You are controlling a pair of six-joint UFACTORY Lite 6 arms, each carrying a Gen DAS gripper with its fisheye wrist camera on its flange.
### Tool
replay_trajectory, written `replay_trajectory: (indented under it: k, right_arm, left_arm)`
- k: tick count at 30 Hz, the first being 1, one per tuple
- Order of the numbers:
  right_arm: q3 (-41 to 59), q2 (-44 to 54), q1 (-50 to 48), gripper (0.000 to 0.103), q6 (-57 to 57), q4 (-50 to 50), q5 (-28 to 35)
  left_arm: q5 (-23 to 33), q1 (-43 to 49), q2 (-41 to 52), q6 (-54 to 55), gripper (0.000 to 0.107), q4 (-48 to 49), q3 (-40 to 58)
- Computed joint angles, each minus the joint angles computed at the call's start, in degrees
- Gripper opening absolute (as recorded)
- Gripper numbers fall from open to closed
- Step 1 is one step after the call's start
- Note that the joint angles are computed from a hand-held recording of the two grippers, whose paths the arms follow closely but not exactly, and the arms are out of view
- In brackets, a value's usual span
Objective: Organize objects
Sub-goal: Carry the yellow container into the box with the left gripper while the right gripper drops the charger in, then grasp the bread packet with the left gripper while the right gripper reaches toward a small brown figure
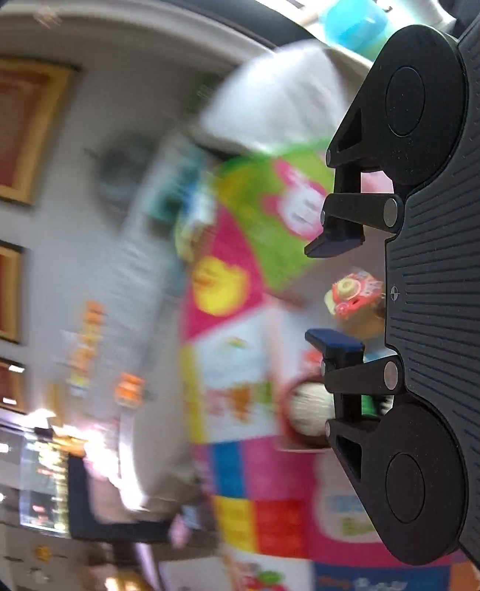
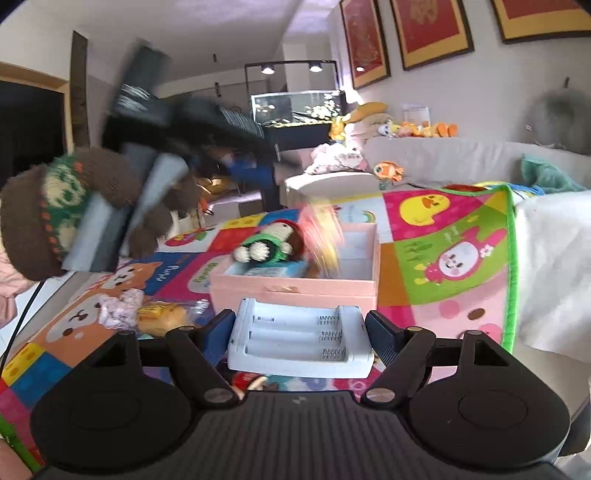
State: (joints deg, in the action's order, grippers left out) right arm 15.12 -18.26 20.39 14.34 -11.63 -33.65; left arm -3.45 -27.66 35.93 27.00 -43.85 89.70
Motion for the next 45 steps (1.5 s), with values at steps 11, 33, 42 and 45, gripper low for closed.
replay_trajectory:
  k: [11,33,42,45]
  right_arm:
    - [8.92,8.69,-4.74,0.077,10.67,-10.01,0.56]
    - [55.60,34.76,-0.09,0.103,-9.09,-8.93,20.22]
    - [30.64,24.94,5.54,0.103,-30.79,22.30,13.87]
    - [22.57,23.69,9.35,0.103,-28.59,24.36,8.48]
  left_arm:
    - [-22.13,5.53,-29.30,-49.23,0.043,51.59,-50.30]
    - [-33.23,14.07,-44.59,-49.94,0.043,55.42,-75.92]
    - [-31.43,6.48,-47.19,-32.35,0.043,41.11,-79.37]
    - [-31.38,5.46,-47.33,-29.06,0.043,34.35,-79.15]
